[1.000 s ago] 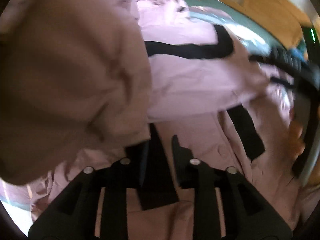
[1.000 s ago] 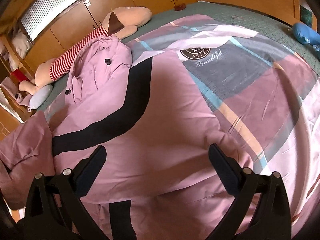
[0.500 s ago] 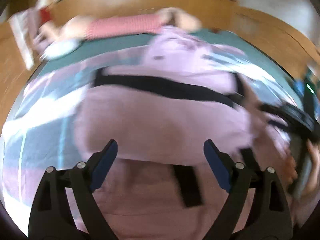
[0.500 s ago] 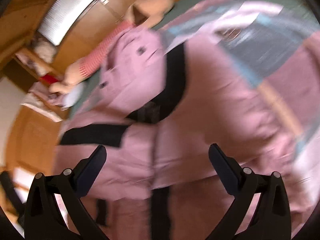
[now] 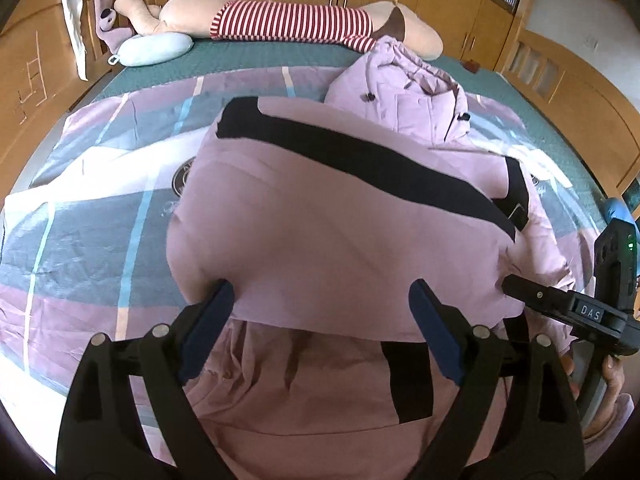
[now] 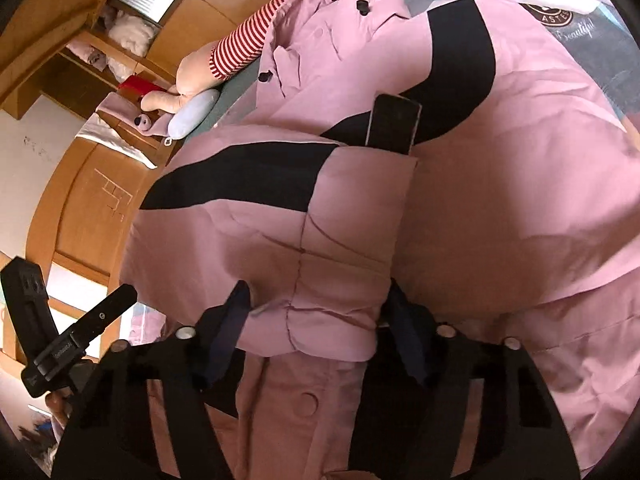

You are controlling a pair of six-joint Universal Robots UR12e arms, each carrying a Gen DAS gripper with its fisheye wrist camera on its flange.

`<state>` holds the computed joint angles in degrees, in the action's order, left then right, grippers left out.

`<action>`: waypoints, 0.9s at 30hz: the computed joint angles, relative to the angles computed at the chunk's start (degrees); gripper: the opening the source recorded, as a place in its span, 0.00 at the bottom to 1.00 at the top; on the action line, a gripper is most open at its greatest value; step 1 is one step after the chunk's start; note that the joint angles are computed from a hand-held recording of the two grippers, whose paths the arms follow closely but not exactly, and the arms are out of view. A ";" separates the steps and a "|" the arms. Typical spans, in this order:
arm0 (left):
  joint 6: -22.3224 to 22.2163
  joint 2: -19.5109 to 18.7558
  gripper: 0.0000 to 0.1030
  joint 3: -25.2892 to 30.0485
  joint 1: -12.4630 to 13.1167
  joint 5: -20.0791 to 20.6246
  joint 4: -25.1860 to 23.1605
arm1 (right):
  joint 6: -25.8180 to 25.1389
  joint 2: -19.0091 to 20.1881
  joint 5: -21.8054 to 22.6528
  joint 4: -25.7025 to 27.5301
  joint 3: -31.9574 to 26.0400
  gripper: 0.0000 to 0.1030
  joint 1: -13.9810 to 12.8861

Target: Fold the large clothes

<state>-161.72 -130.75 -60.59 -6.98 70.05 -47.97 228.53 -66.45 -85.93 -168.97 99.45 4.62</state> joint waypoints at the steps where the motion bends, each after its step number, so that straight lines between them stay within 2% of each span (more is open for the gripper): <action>1: 0.10 0.00 0.88 -0.03 -0.06 0.22 -0.15 | 0.53 -0.01 0.10 -0.83 0.30 0.38 -0.07; 2: 0.15 -0.01 0.88 -0.03 -0.13 0.50 -0.27 | 1.57 0.04 0.88 -2.80 0.91 0.16 -0.31; 4: 0.27 -0.09 0.88 0.05 -0.32 1.00 -0.52 | 4.16 0.39 3.87 -7.89 2.11 0.10 -1.19; 5: 0.39 -0.09 0.88 0.06 -0.33 1.03 -0.72 | 4.24 0.38 3.14 -8.72 2.22 0.08 -1.10; 9: 0.77 0.28 0.88 -0.33 -0.20 0.49 -0.40 | -0.10 -0.80 -5.86 -6.28 0.97 0.06 0.40; 12: 0.94 0.99 0.88 -1.19 0.05 -0.61 1.05 | -0.49 -2.92 -15.91 -7.08 2.14 0.05 1.06; 13: 1.25 1.32 0.88 -1.40 0.34 -2.36 0.77 | 0.19 -3.56 -19.16 -7.21 2.60 0.05 1.13; 14: 1.08 1.63 0.89 -1.70 0.45 -2.95 1.08 | 1.24 -4.50 -24.52 -5.45 3.00 0.05 1.38; 15: 0.62 2.04 0.92 -2.40 0.40 -2.47 2.65 | 1.83 -4.92 -27.49 -3.71 3.13 0.05 1.46; 16: 0.47 2.31 0.93 -2.95 0.34 -2.17 4.03 | 2.35 -5.31 -28.53 -2.46 3.49 0.05 1.27; 17: 0.76 2.49 0.94 -3.30 0.28 -2.14 4.84 | 3.54 -5.52 -27.59 -1.83 3.99 0.04 0.77; 19: 1.63 2.35 0.94 -3.09 0.08 -1.71 4.33 | 5.32 -5.51 -26.36 -0.83 4.45 0.04 0.53; 20: 1.67 2.23 0.94 -2.98 -0.03 -1.25 4.21 | 5.56 -5.24 -26.73 1.47 3.80 0.06 0.70; 22: 1.80 1.73 0.94 -2.27 -0.23 -0.05 2.83 | 4.79 -5.20 -28.01 3.65 3.14 0.14 1.07; 23: 2.09 1.40 0.95 -1.66 -0.27 0.38 1.38 | 4.13 -5.23 -28.29 4.40 2.78 0.34 1.19; 24: 2.37 1.05 0.96 -0.92 -0.22 0.43 -0.53 | 3.87 -5.13 -28.38 4.74 2.39 0.50 1.20; 25: 2.48 0.72 0.96 -0.24 -0.11 0.43 -2.19 | 3.93 -5.15 -29.11 4.83 2.09 0.78 1.24; 26: 2.20 0.45 0.97 0.26 -0.02 0.65 -3.21 | 4.77 -5.21 -31.64 4.26 2.20 0.87 1.80; 27: 1.69 0.22 0.98 0.64 0.09 1.01 -3.70 | 5.51 -4.99 -33.27 4.34 2.00 0.87 2.26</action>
